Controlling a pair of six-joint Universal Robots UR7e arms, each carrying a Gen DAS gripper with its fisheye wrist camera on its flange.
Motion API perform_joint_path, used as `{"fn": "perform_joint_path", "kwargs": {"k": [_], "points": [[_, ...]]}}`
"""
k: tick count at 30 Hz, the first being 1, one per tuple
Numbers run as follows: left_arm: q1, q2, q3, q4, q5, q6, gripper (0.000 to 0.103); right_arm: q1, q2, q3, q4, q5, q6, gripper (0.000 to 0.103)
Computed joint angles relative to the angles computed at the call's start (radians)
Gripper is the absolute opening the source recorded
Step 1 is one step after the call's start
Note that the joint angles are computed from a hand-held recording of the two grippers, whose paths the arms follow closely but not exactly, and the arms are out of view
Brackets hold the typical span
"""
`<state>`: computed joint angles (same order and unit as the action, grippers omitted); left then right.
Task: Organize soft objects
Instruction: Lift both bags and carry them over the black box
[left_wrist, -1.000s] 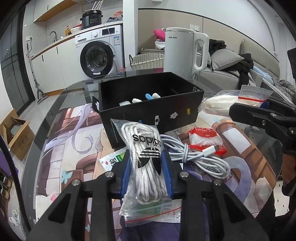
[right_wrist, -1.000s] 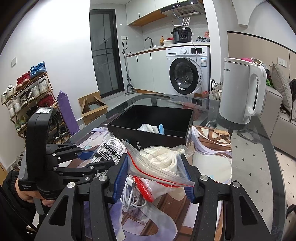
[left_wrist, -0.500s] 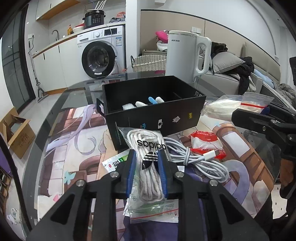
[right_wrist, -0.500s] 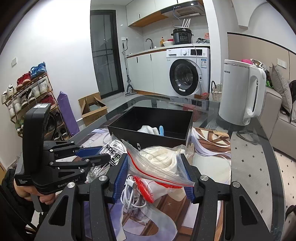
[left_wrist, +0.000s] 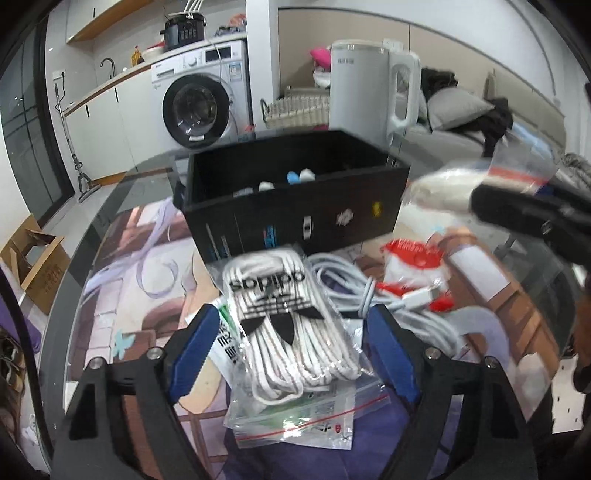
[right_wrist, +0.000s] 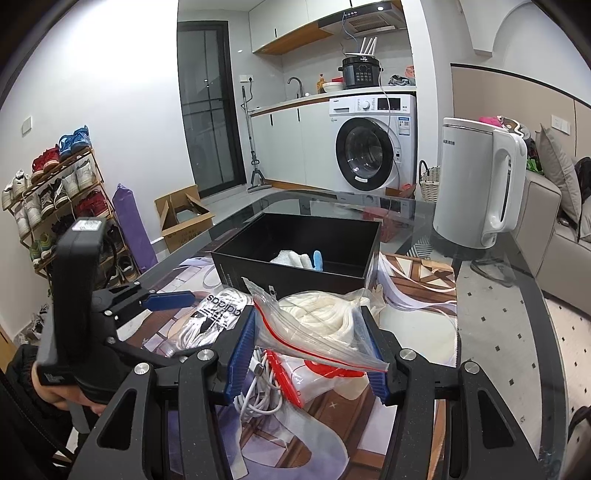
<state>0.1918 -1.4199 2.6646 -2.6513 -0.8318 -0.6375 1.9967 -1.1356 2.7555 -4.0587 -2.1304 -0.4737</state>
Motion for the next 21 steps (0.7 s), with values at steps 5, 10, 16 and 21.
{"fn": "perform_joint_path", "kwargs": {"k": [5,10,16,21], "points": [[0.005,0.008,0.000,0.012,-0.012,0.004,0.046,-0.001,-0.001,0.001,0.000,0.001,0.002,0.054],[-0.007,-0.043,0.012,0.005,-0.003,0.018,0.029,-0.001,0.000,0.002,-0.007,0.001,0.000,0.054],[-0.004,-0.068,0.018,-0.012,0.001,0.044,0.027,0.001,-0.001,0.002,-0.009,0.002,-0.005,0.054],[-0.009,-0.093,0.023,-0.032,0.001,0.058,0.027,0.005,-0.005,0.002,-0.010,0.001,-0.006,0.054]]}}
